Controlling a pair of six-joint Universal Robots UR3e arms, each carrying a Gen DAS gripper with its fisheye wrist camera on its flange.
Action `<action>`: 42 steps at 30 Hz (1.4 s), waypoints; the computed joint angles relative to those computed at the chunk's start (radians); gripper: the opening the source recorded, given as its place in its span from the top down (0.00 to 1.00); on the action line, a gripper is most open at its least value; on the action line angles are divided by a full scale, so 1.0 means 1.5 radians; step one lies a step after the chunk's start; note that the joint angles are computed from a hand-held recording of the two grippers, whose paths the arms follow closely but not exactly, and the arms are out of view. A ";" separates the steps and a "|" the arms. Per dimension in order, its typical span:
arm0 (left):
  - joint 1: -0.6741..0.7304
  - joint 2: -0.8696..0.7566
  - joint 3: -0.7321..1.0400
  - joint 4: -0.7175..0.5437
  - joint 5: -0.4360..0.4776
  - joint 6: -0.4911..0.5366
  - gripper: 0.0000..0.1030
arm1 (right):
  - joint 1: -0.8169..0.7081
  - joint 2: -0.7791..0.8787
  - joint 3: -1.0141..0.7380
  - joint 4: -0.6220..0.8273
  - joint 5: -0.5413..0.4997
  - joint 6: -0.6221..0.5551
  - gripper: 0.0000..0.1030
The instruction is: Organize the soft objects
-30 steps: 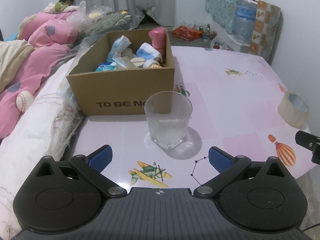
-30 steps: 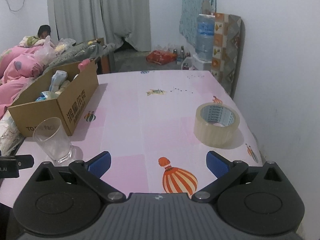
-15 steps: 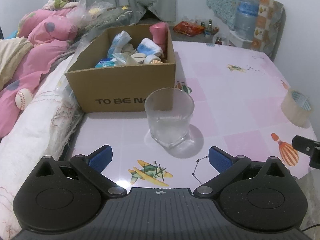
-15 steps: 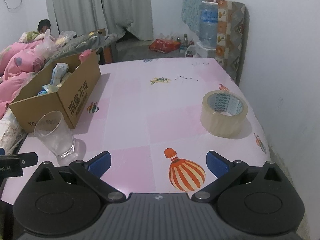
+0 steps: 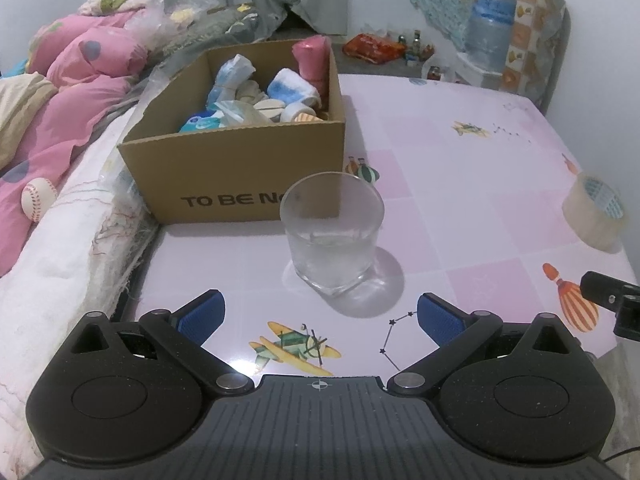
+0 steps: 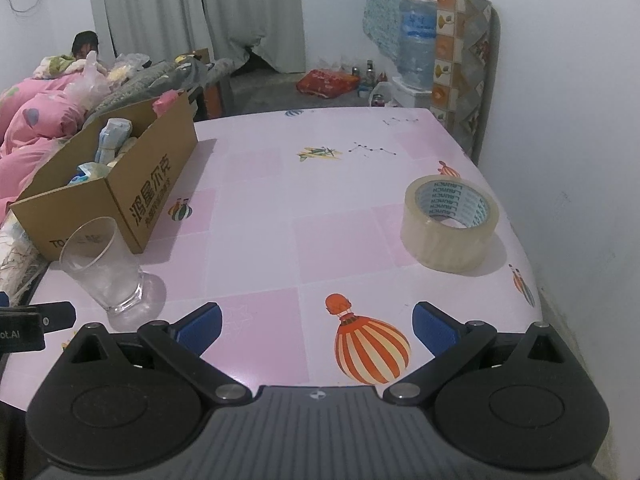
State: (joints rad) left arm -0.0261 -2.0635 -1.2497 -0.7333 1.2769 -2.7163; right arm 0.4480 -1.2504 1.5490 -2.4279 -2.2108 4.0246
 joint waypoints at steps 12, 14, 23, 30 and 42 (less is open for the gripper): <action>-0.006 -0.006 0.013 -0.016 0.006 0.001 0.00 | -0.002 -0.004 0.002 -0.001 -0.001 -0.008 0.32; -0.006 -0.005 0.013 -0.017 0.007 0.003 0.00 | -0.003 -0.004 0.003 -0.001 0.001 -0.009 0.32; -0.007 -0.005 0.014 -0.021 0.010 0.005 0.00 | -0.003 -0.008 0.005 0.003 0.000 -0.009 0.32; -0.005 -0.004 0.010 -0.013 0.008 0.004 0.00 | -0.004 -0.007 0.010 -0.002 0.001 -0.010 0.32; -0.010 -0.012 0.022 -0.023 0.007 0.010 0.00 | -0.004 -0.004 0.004 0.004 0.000 -0.013 0.32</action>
